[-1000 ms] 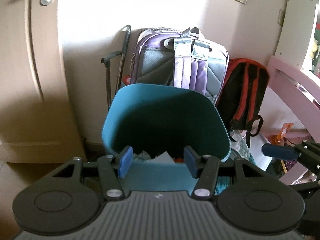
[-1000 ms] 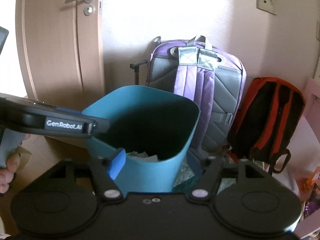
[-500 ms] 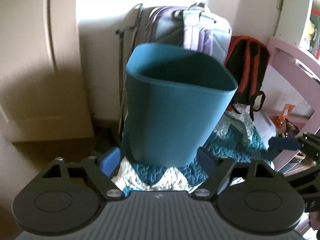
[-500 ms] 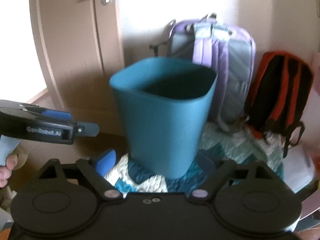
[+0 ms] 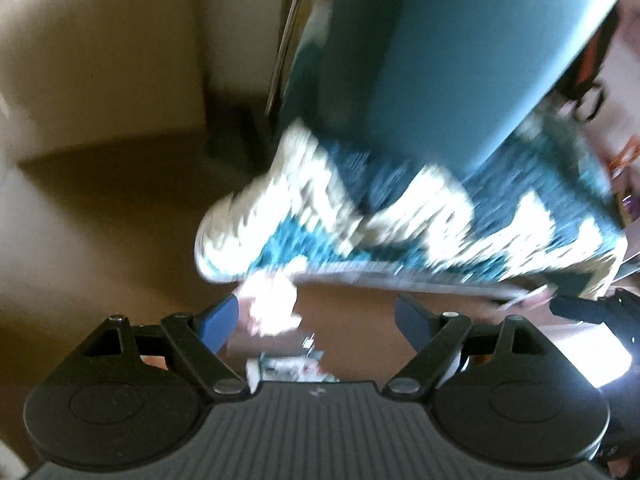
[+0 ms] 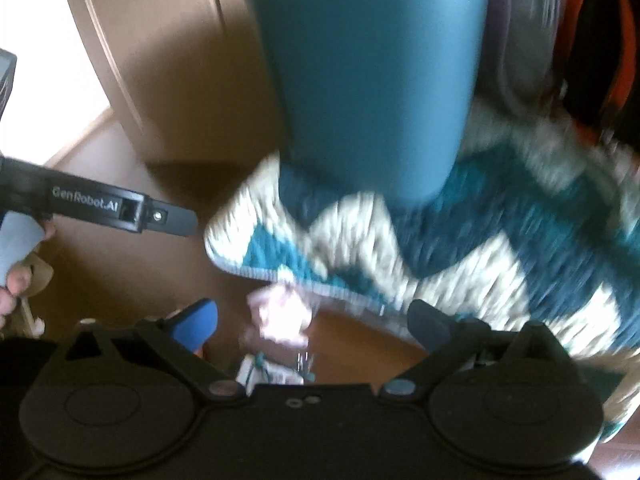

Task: Collect trash
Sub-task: 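Lower both tools back toward the pink sponge and Christmas bag, then grasp the pink mesh sponge with the left tool while the right tool grasps the Christmas-print bag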

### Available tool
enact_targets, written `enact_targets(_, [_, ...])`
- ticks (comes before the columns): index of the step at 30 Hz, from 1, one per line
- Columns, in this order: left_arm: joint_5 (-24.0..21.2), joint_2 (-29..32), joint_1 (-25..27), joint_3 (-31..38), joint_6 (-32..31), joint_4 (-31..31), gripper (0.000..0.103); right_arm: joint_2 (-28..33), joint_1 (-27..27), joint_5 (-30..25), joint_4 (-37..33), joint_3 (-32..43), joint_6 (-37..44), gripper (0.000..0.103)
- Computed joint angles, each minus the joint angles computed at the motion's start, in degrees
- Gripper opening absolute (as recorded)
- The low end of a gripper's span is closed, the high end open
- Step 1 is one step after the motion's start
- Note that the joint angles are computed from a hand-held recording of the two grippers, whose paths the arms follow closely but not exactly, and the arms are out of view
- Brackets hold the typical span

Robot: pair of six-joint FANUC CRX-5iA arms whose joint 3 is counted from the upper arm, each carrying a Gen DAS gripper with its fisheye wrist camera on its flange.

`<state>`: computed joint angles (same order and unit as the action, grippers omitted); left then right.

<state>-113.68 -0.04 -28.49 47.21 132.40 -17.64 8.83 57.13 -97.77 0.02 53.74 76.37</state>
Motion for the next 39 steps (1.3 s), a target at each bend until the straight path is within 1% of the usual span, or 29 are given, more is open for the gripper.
enact_targets(2, [3.2,-2.94,2.99,-8.31,0.17,3.13,0.085,-1.67,-0.54,1.45,-1.69,-6.35,-0.37,0.102])
enact_targets(3, [4.62,-3.95,3.77,-11.73,-0.88,3.28,0.085,-2.39,-0.48,2.36,-1.86,-9.51,-0.47,0.102])
enact_targets(5, [6.77,-4.88,4.8,-16.36,-4.09,2.98,0.085,-3.2,-0.9,3.84,-3.05,-14.53,-0.04,0.102])
enact_targets(8, [11.09,-6.59,8.25,-23.88,-8.93,5.6,0.085,-3.51,-1.05,5.34,-4.06,-20.11,1.03,0.101])
enact_targets(12, [15.77,-7.3,12.45,-31.32,-14.32,9.28,0.085,-2.61,-1.48,6.48,-5.77,-24.79,2.56,0.1])
enact_targets(15, [16.97,-6.03,13.97,-34.91,-18.07,10.39,0.085,-1.35,-1.43,6.84,-6.99,-27.36,5.38,0.1])
enact_targets(19, [19.41,-4.19,14.42,-39.6,-21.87,11.05,0.085,0.17,-0.86,7.01,-8.2,-30.29,9.15,0.1])
enact_targets(23, [22.51,-2.39,12.61,-42.73,-25.24,7.99,0.085,2.0,-0.59,6.61,-9.65,-32.22,12.15,0.098])
enact_targets(25, [24.24,-1.57,12.4,-44.3,-26.07,7.55,0.085,2.8,-0.49,6.61,-10.46,-33.18,13.1,0.098])
enact_targets(27, [26.24,-1.0,12.74,-46.08,-26.28,7.68,0.085,3.82,-0.16,6.58,-10.67,-33.92,13.76,0.096])
enact_targets(31, [29.79,-0.21,12.83,-48.58,-25.12,5.9,0.085,5.76,-0.02,6.77,-10.54,-34.99,13.96,0.093])
enact_targets(36, [33.48,-0.21,14.4,-51.8,-23.35,7.03,0.085,8.68,-1.66,6.75,-12.73,-34.41,11.17,0.089])
enact_targets(38, [34.99,-0.71,14.64,-52.88,-23.37,7.15,0.079,9.59,-2.03,6.82,-13.63,-34.08,10.53,0.087])
enact_targets(39, [35.29,-0.79,14.76,-53.1,-23.36,7.09,0.074,10.02,-2.22,6.79,-14.23,-33.89,10.48,0.085])
